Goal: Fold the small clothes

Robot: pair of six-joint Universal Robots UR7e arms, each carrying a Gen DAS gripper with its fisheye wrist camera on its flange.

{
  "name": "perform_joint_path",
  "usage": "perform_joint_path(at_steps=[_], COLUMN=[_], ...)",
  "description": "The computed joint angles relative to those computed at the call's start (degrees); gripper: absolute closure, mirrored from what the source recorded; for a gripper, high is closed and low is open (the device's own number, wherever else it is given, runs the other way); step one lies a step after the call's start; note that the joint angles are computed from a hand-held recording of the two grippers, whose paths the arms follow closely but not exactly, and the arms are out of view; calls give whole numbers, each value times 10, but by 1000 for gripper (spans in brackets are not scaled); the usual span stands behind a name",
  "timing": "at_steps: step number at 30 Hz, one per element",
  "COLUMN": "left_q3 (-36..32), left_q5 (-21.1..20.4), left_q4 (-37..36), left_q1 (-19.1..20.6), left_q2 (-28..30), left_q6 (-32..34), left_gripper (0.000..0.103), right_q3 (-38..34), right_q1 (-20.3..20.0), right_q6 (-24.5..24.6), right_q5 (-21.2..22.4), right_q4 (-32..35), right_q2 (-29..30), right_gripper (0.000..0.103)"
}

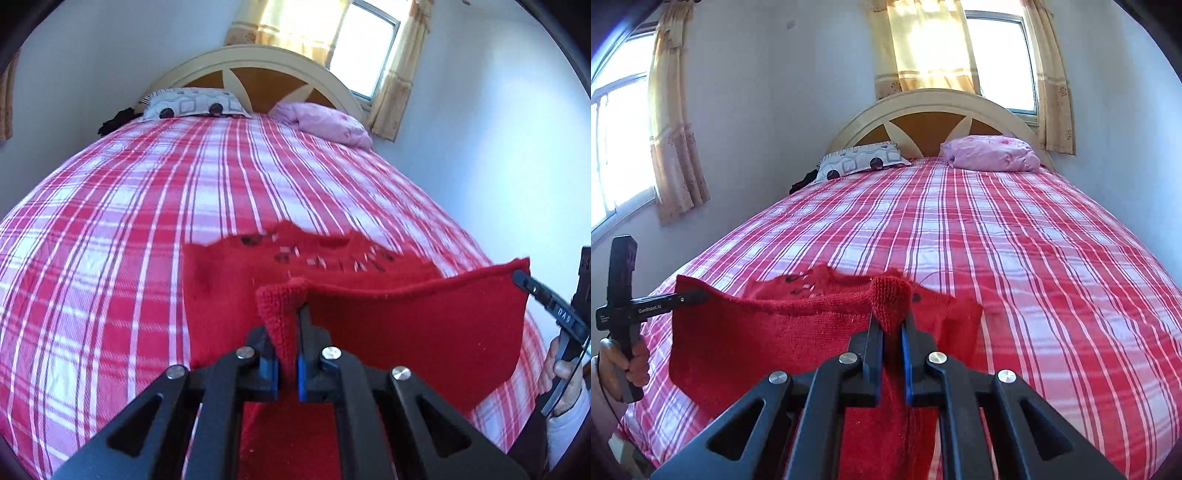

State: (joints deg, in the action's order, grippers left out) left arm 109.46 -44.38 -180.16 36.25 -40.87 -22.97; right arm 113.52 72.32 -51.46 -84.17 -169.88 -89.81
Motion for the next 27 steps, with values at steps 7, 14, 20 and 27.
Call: perform_joint_path(at_steps=[7, 14, 20, 27], left_q3=[-93, -206, -259, -290], left_q5=[35, 56, 72, 74], left_q4=[20, 70, 123, 155], left_q1=[31, 78, 108, 122], left_q2=[35, 101, 148, 173], left_q6=[32, 35, 11, 0], left_gripper=[96, 96, 96, 96], right_q3=[-99, -199, -242, -265], right_q1=[37, 56, 41, 41], right_q6=[33, 41, 53, 49], right_q5=[-45, -126, -159, -210], right_q4=[-26, -69, -72, -93], right_q2=[95, 221, 280, 314], right_gripper=[95, 95, 95, 95])
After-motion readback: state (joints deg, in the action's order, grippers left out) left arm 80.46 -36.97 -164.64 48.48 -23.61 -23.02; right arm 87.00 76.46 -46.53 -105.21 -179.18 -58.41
